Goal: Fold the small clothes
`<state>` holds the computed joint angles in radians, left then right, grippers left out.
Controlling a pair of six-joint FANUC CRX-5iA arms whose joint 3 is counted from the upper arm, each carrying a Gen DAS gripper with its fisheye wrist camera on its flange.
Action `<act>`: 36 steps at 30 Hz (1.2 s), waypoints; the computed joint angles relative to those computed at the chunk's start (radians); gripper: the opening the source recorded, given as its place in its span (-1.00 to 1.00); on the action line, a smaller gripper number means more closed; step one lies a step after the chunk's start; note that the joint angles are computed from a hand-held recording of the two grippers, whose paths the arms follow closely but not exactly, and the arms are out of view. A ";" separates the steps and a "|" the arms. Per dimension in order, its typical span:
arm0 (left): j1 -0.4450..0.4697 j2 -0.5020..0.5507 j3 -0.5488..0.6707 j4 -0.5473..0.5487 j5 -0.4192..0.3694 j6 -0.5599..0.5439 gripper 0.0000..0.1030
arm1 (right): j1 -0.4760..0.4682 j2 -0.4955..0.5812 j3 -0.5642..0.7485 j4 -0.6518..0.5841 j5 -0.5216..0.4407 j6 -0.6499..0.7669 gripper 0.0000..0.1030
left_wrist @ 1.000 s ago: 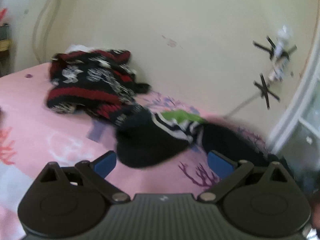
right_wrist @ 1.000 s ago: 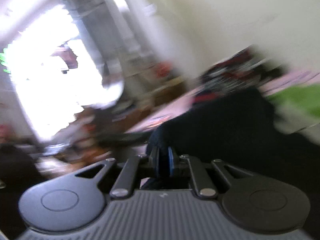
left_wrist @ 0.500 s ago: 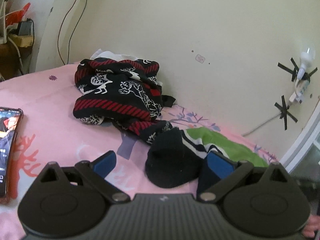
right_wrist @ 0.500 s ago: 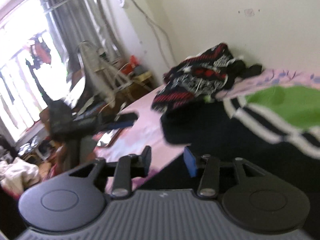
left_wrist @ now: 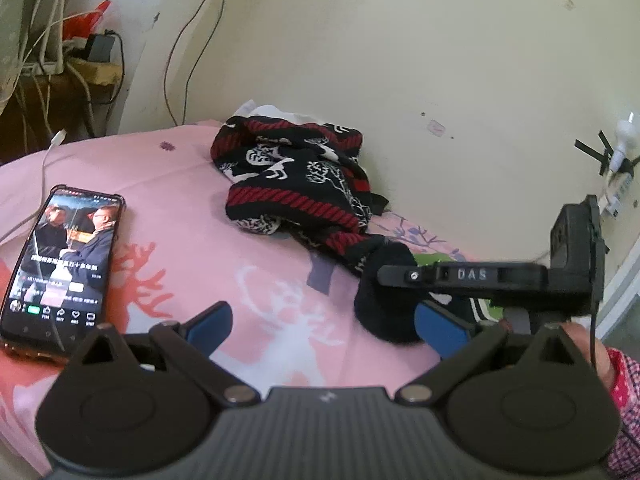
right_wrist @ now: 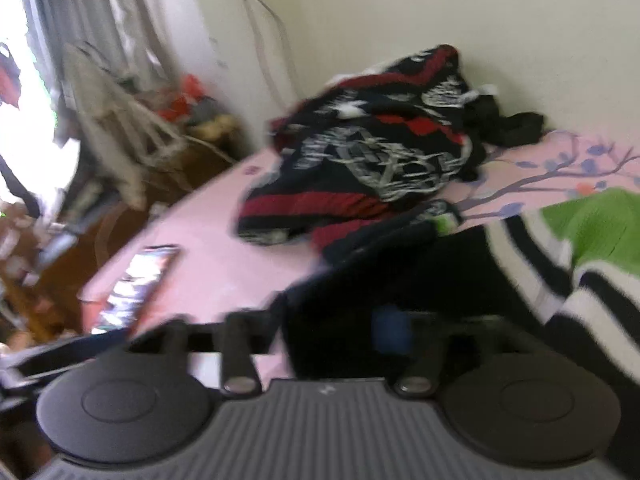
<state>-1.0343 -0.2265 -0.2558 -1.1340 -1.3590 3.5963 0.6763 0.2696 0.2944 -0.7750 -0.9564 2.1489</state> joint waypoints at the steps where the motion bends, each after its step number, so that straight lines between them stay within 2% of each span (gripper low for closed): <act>1: 0.002 -0.004 -0.001 0.000 0.007 -0.001 0.96 | -0.027 0.005 0.023 -0.037 -0.030 0.003 -0.84; 3: 0.014 -0.007 0.001 -0.005 0.030 -0.020 0.96 | -0.106 0.007 0.071 -0.150 -0.106 0.080 -0.85; 7: 0.076 0.008 0.037 -0.010 0.122 -0.107 0.96 | -0.361 0.045 0.197 -0.446 -0.320 0.208 -0.84; 9: 0.124 0.025 0.065 -0.001 0.190 -0.162 0.96 | -0.474 0.046 0.204 -0.519 -0.334 0.268 -0.83; 11: 0.175 0.052 0.099 0.019 0.261 -0.227 0.96 | -0.557 0.045 0.189 -0.530 -0.315 0.280 -0.79; 12: 0.206 0.068 0.119 0.038 0.297 -0.268 0.96 | -0.594 0.049 0.181 -0.508 -0.303 0.263 -0.69; 13: 0.247 0.092 0.145 0.073 0.341 -0.321 0.96 | -0.614 0.054 0.174 -0.475 -0.290 0.251 -0.26; 14: 0.283 0.111 0.166 0.109 0.380 -0.369 0.96 | -0.620 0.044 0.149 -0.398 -0.239 0.225 0.04; 15: 0.325 0.131 0.186 0.154 0.428 -0.421 0.96 | -0.611 0.025 0.108 -0.297 -0.157 0.189 0.53; 18: 0.462 0.201 0.247 0.340 0.570 -0.621 0.96 | -0.591 0.000 0.016 -0.088 -0.004 0.108 0.45; 20: 0.521 0.262 0.295 0.440 0.623 -0.746 0.96 | -0.611 -0.016 -0.021 -0.085 0.037 0.093 0.39; 23: 0.570 0.363 0.385 0.550 0.630 -0.899 0.95 | -0.645 -0.023 -0.022 -0.182 0.004 0.157 0.37; 27: 0.581 0.430 0.436 0.587 0.655 -0.954 0.94 | -0.552 -0.037 -0.023 -0.160 0.042 0.280 0.37; 29: 0.581 0.472 0.485 0.592 0.636 -0.977 0.94 | -0.504 -0.016 -0.006 -0.140 0.039 0.312 0.38; 31: 0.592 0.524 0.546 0.628 0.612 -1.043 0.87 | -0.438 0.018 0.019 -0.078 0.038 0.287 0.40; 32: 0.599 0.548 0.571 0.653 0.603 -1.089 0.36 | -0.395 0.038 0.030 -0.010 0.050 0.249 0.37; 33: 0.612 0.573 0.596 0.693 0.586 -1.154 -0.44 | -0.349 0.051 0.026 0.080 0.079 0.208 0.06; 34: 0.625 0.601 0.626 0.733 0.556 -1.217 -0.66 | -0.297 0.060 0.011 0.193 0.125 0.155 -0.78; 35: 0.633 0.607 0.631 0.739 0.551 -1.228 -0.68 | -0.270 0.063 -0.002 0.255 0.158 0.127 -1.00; 36: 0.640 0.592 0.609 0.727 0.579 -1.213 -0.72 | -0.262 0.058 -0.013 0.269 0.199 0.113 -1.00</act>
